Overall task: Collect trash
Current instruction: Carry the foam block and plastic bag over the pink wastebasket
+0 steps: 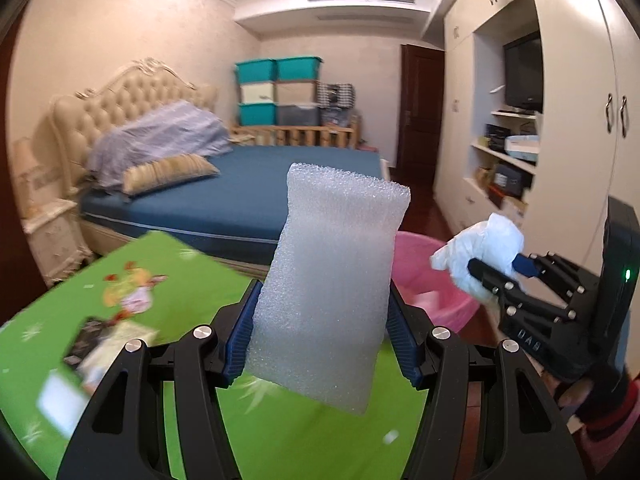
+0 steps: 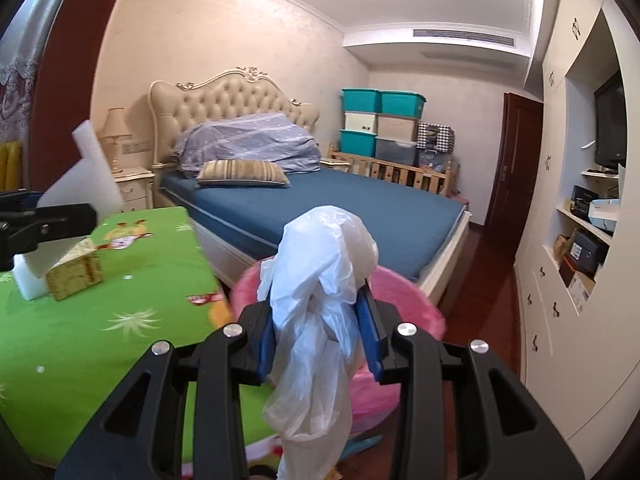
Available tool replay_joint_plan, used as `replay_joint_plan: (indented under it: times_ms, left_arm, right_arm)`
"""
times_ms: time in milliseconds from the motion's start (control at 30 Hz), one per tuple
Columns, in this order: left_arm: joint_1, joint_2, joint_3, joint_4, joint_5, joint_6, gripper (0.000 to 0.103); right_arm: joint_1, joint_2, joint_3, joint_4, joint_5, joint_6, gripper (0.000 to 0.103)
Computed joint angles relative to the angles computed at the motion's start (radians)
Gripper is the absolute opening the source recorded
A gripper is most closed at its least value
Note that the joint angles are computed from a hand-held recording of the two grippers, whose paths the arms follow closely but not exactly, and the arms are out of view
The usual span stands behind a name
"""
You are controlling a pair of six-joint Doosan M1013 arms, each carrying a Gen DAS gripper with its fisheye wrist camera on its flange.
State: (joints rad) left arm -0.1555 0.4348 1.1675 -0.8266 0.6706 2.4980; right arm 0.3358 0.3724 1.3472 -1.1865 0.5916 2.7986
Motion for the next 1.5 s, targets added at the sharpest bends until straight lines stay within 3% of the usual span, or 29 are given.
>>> replay_joint_plan:
  times_ms: [100, 433, 533, 567, 600, 633, 667, 733, 967, 1067, 1200, 1500]
  left_arm:
    - [-0.024, 0.050, -0.079, 0.025, 0.062, -0.053, 0.057]
    - [-0.098, 0.185, -0.295, 0.117, 0.135, -0.219, 0.057]
    - [-0.110, 0.229, -0.368, 0.147, 0.167, -0.277, 0.058]
    - [-0.112, 0.240, -0.385, 0.150, 0.176, -0.288, 0.058]
    - [-0.114, 0.252, -0.405, 0.153, 0.187, -0.302, 0.066]
    - [-0.116, 0.265, -0.425, 0.155, 0.197, -0.316, 0.082]
    - [-0.118, 0.270, -0.433, 0.157, 0.196, -0.325, 0.089]
    - [-0.122, 0.256, -0.406, 0.160, 0.142, -0.321, 0.093]
    - [-0.100, 0.194, -0.316, 0.153, 0.084, -0.292, 0.093]
    - [-0.081, 0.130, -0.206, 0.136, -0.014, -0.267, 0.094]
    - [-0.053, 0.057, -0.083, 0.110, -0.088, -0.181, 0.094]
    - [0.036, -0.054, 0.098, 0.048, -0.201, 0.007, 0.097]
  right_arm:
    - [-0.028, 0.008, -0.012, 0.037, -0.002, -0.015, 0.037]
    - [-0.105, 0.070, -0.079, 0.123, -0.050, -0.065, 0.038]
    - [-0.118, 0.088, -0.097, 0.159, -0.078, -0.098, 0.046]
    - [-0.119, 0.091, -0.097, 0.162, -0.088, -0.102, 0.056]
    - [-0.122, 0.093, -0.095, 0.165, -0.101, -0.104, 0.069]
    - [-0.124, 0.093, -0.092, 0.162, -0.114, -0.100, 0.074]
    - [-0.124, 0.092, -0.085, 0.143, -0.116, -0.079, 0.077]
    - [-0.125, 0.081, -0.065, 0.127, -0.123, -0.050, 0.077]
    - [-0.111, -0.005, 0.055, -0.055, -0.133, 0.156, 0.086]
    - [-0.089, -0.037, 0.083, -0.102, -0.127, 0.209, 0.089]
    - [-0.053, -0.047, 0.085, -0.125, -0.137, 0.222, 0.090]
    - [0.030, 0.066, -0.085, 0.158, -0.173, -0.063, 0.091]
